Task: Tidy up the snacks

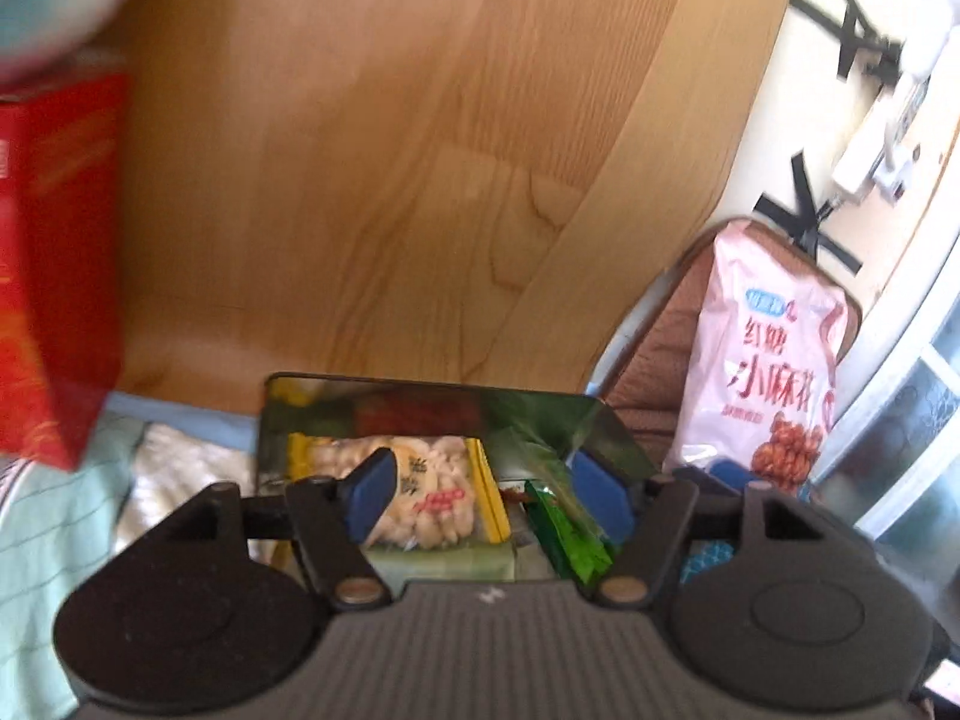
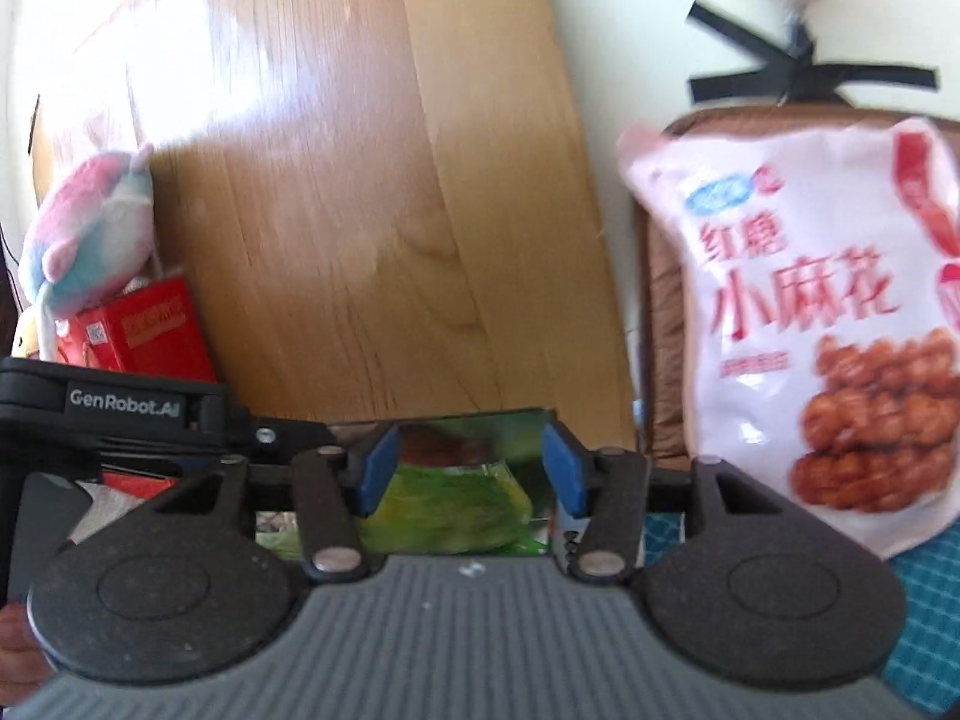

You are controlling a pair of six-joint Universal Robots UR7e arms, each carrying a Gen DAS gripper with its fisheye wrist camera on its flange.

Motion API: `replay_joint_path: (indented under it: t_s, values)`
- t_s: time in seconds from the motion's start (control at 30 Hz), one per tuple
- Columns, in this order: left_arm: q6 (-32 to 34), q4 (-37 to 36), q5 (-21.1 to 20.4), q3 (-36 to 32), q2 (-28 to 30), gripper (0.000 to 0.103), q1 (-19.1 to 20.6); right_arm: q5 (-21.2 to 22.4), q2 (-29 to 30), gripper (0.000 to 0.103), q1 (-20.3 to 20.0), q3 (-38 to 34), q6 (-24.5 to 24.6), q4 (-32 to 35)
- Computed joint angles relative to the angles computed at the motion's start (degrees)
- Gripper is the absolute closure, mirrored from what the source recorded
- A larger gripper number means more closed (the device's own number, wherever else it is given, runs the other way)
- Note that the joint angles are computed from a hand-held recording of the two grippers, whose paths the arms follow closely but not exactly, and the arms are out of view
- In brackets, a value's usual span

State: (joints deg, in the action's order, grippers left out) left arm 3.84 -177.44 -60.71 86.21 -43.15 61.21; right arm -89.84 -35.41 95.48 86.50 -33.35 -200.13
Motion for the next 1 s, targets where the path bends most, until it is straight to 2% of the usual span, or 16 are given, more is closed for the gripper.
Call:
replay_joint_path:
  t_s: [0.1, 0.17, 0.23, 0.33, 0.5, 0.57, 0.67, 0.87, 1.0]
  values:
    - [1.2, -5.4, 2.1, 6.2, -2.9, 0.037, -1.5, 1.3, -3.7, 0.047, -0.5, 7.3, 1.6, -2.9]
    - [2.0, -8.2, 4.1, 10.4, -4.4, 0.035, -2.7, -0.2, -4.8, 0.047, -0.4, 10.5, 1.5, -4.7]
    - [2.7, -11.2, 6.9, 14.2, -5.3, 0.023, -4.1, -2.0, -5.8, 0.046, -0.2, 14.3, 1.9, -6.9]
    - [5.1, -17.2, 12.8, 19.6, -5.0, 0.019, -6.2, -4.8, -6.7, 0.040, 0.1, 19.2, 2.9, -9.1]
    - [5.0, -21.9, 20.5, 26.8, -4.7, 0.011, -9.8, -5.7, -8.8, 0.026, -0.2, 27.2, 3.7, -14.7]
    - [4.9, -23.7, 22.7, 29.5, -4.6, 0.000, -11.1, -5.4, -9.6, 0.022, -0.6, 29.5, 4.7, -15.9]
    - [3.9, -25.8, 25.6, 32.3, -4.0, 0.000, -12.9, -6.2, -10.4, 0.021, -0.9, 31.7, 6.5, -16.7]
    - [-0.8, -23.9, 30.4, 36.0, -4.4, 0.000, -15.6, -7.4, -10.7, 0.021, -1.2, 35.5, 6.7, -20.1]
    - [0.5, -26.3, 33.8, 37.1, -3.7, 0.000, -17.4, -7.1, -11.1, 0.021, -1.4, 37.4, 6.2, -21.0]
